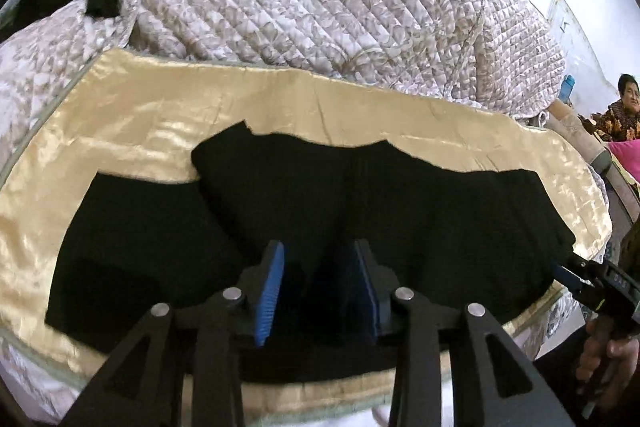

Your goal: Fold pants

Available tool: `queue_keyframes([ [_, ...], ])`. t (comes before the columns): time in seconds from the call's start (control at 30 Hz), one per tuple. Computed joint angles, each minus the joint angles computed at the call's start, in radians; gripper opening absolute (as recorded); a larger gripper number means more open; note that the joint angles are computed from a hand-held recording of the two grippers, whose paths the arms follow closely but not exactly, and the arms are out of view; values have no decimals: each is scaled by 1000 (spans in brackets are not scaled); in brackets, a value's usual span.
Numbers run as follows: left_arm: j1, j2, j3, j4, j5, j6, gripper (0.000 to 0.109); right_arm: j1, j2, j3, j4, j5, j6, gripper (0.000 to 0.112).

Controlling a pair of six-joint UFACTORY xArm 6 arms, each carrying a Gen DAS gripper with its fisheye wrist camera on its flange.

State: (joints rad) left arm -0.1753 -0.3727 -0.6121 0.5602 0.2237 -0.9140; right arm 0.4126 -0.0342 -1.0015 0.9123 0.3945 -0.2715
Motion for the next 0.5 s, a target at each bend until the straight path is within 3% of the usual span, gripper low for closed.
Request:
queue_keyframes([
  [0.1, 13, 68, -61, 31, -5, 16, 49, -15, 2, 4, 84, -20, -20, 65],
  [0.37, 5, 250, -210, -123, 3, 238, 58, -54, 36, -21, 105, -90, 60, 65],
  [0.5, -20, 357, -328, -77, 128, 260, 58, -72, 76, -63, 89, -86, 102, 65],
])
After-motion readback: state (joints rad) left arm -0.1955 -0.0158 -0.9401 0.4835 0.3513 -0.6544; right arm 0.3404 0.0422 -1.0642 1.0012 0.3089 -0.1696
